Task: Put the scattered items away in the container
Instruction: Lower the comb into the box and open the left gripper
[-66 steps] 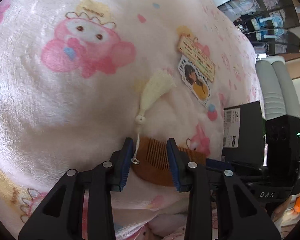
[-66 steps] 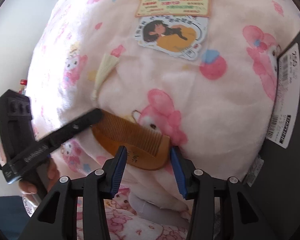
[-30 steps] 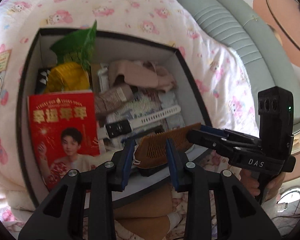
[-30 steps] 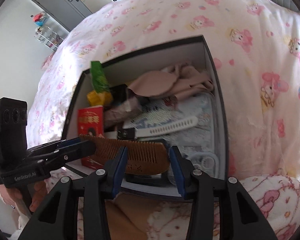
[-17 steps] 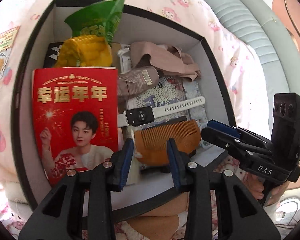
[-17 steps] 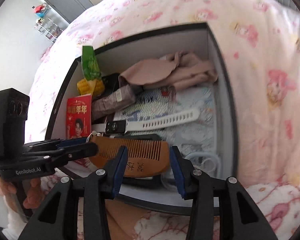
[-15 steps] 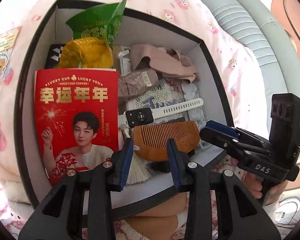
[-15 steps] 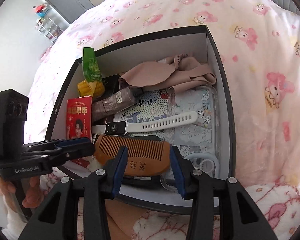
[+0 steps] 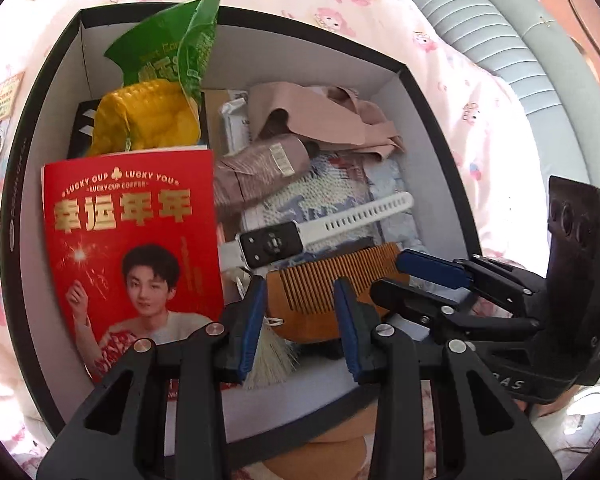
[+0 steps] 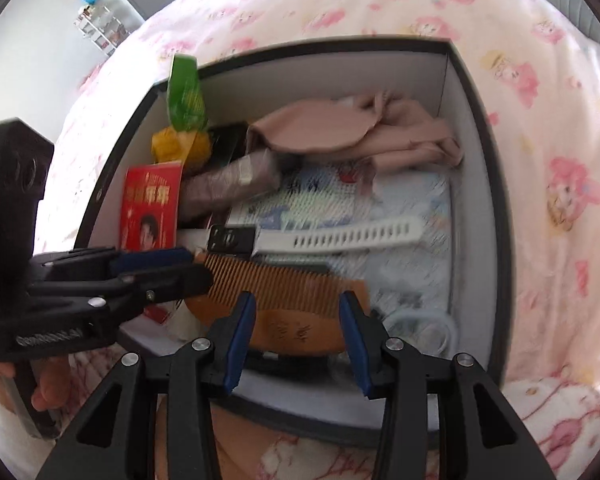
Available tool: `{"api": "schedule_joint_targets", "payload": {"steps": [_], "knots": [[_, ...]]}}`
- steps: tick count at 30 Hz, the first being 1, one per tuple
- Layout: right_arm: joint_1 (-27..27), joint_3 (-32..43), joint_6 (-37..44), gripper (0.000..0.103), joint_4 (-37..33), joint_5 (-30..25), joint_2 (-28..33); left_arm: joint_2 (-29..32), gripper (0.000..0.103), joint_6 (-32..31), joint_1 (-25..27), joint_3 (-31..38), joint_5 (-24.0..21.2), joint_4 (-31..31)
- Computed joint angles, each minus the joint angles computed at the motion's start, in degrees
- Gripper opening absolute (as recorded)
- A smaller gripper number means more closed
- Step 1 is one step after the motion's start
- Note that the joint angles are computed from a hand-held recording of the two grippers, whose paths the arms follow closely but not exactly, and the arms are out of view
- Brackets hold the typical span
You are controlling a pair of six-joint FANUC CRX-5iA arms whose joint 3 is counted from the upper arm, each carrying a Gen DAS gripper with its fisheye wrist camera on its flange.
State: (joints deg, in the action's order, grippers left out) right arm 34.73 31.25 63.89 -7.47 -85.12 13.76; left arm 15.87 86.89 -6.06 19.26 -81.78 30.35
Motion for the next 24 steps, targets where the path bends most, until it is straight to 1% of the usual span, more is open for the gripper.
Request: {"api": "schedule_joint_targets", "payload": {"steps": [2,5,7,10,15,16,19,22,24], "knots": [[0.1,0.1,-0.1,0.039,-0.3,-0.4,-0.2,-0.6,0.034,-0.6,0.4,-1.2,0.2,1.3],[-0.3,-0.3,-1.1,0.039,-0.7,0.6,-1.1,-1.7,0.034,-0.4,0.4,-1.9,1.5,0.3],[0.7,-0.9,-2.4,0.039,2.5,1.4,-1.5,-2.4,0.034,-0.2,0.6,-2.6,2.4,0.5],[2.1,-0.9,-3.2,0.039,5.9,2.0,-1.6,-4.2,0.035,-1.7,0.8,-4.2,4.8,1.3],[4.6,0.5,-3.7,0.04,9.9,2.7,-1.4,-7.2,0.039,-5.2,1.3,-7.7,8.8,4.9],[5.2,1.0,-3.7,0.04,10.3,2.8,-1.3,-7.8,0.04,-5.2,1.5,-7.9,9.3,4.7],[7.0,2.1,-3.7,0.04,13.0,2.9,-0.8,-9.6,0.04,-4.5,2.6,-8.6,9.7,4.0],[8.1,5.3,-2.6,0.04,12.6,2.8,0.9,-11.8,0.039,-3.5,4.2,-8.8,10.2,2.3],[8.9,8.0,-1.3,0.04,11.7,2.8,2.3,-12.9,0.039,-3.6,6.5,-8.2,8.6,1.7]]}}
